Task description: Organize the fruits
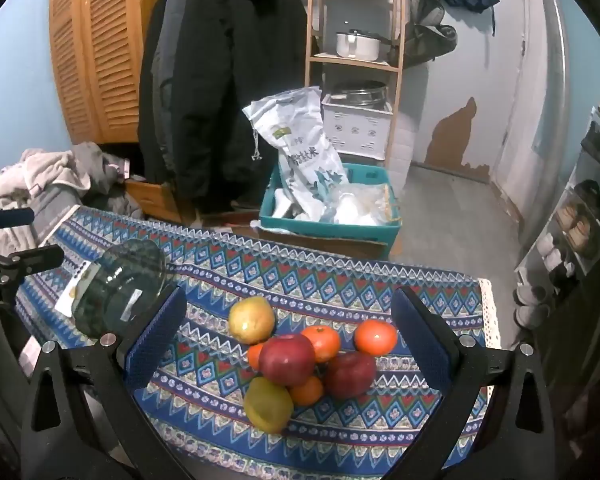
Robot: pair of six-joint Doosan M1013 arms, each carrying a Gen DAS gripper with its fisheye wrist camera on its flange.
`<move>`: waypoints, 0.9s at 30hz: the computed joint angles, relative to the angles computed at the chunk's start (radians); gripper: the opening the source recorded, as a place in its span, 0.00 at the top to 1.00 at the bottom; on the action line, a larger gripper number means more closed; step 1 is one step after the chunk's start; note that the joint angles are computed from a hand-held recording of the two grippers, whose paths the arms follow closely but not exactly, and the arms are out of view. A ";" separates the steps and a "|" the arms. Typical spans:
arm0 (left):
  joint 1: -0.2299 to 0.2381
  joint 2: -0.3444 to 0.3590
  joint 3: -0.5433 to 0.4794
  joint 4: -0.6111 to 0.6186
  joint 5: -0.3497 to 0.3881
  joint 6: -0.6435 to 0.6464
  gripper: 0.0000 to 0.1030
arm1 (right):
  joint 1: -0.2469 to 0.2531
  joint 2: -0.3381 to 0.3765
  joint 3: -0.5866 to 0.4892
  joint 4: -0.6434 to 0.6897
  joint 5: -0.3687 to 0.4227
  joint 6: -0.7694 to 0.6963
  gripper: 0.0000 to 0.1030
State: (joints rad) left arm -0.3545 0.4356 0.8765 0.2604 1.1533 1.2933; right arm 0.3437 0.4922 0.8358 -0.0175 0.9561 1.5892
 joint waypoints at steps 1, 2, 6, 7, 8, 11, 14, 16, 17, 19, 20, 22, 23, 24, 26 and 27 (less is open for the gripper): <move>0.000 0.000 0.000 0.000 0.000 0.000 0.01 | 0.000 0.000 0.000 -0.001 0.000 0.001 0.03; 0.000 0.002 -0.003 -0.001 0.005 -0.001 0.01 | 0.001 0.000 0.000 -0.001 -0.001 0.003 0.03; -0.001 0.001 -0.001 -0.002 0.005 -0.005 0.01 | 0.002 -0.001 0.002 0.002 0.005 0.001 0.03; -0.001 0.002 -0.001 -0.002 0.006 -0.006 0.01 | 0.002 -0.002 0.004 0.002 0.005 0.002 0.03; -0.001 0.004 -0.002 -0.002 0.005 -0.008 0.01 | 0.002 0.000 0.001 0.002 0.009 0.001 0.03; -0.002 -0.002 0.007 0.000 0.001 -0.012 0.01 | 0.002 0.003 -0.009 0.002 0.017 0.000 0.03; -0.002 -0.003 0.011 -0.004 -0.004 -0.013 0.01 | 0.001 0.006 -0.018 0.006 0.026 -0.005 0.03; 0.000 0.000 0.005 -0.011 0.002 -0.008 0.01 | 0.004 0.002 0.000 0.001 0.015 -0.001 0.03; -0.001 -0.001 0.007 -0.009 0.000 -0.012 0.01 | 0.003 0.002 -0.001 0.003 0.016 -0.002 0.03; 0.004 0.000 0.001 -0.017 0.003 -0.007 0.01 | 0.004 0.002 -0.001 0.001 0.016 -0.001 0.03; 0.006 0.001 -0.001 -0.022 0.005 -0.005 0.01 | 0.003 0.002 -0.001 0.001 0.016 -0.001 0.03; 0.007 0.002 -0.003 -0.026 0.008 -0.005 0.01 | 0.004 0.002 -0.002 0.000 0.017 -0.001 0.03; 0.009 0.000 0.000 -0.030 0.005 -0.004 0.01 | 0.004 0.002 -0.002 0.000 0.017 -0.001 0.03; 0.009 -0.001 0.001 -0.032 0.002 -0.003 0.01 | 0.003 0.003 -0.005 0.001 0.020 -0.004 0.03; 0.011 -0.001 0.002 -0.034 0.001 -0.002 0.01 | 0.003 0.004 -0.008 0.000 0.023 -0.004 0.03; 0.011 -0.001 0.001 -0.034 0.004 -0.002 0.01 | 0.004 0.005 -0.008 -0.001 0.024 -0.002 0.03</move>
State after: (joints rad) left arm -0.3433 0.4349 0.8771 0.2260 1.1571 1.2913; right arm 0.3475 0.4968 0.8274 -0.0186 0.9800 1.5867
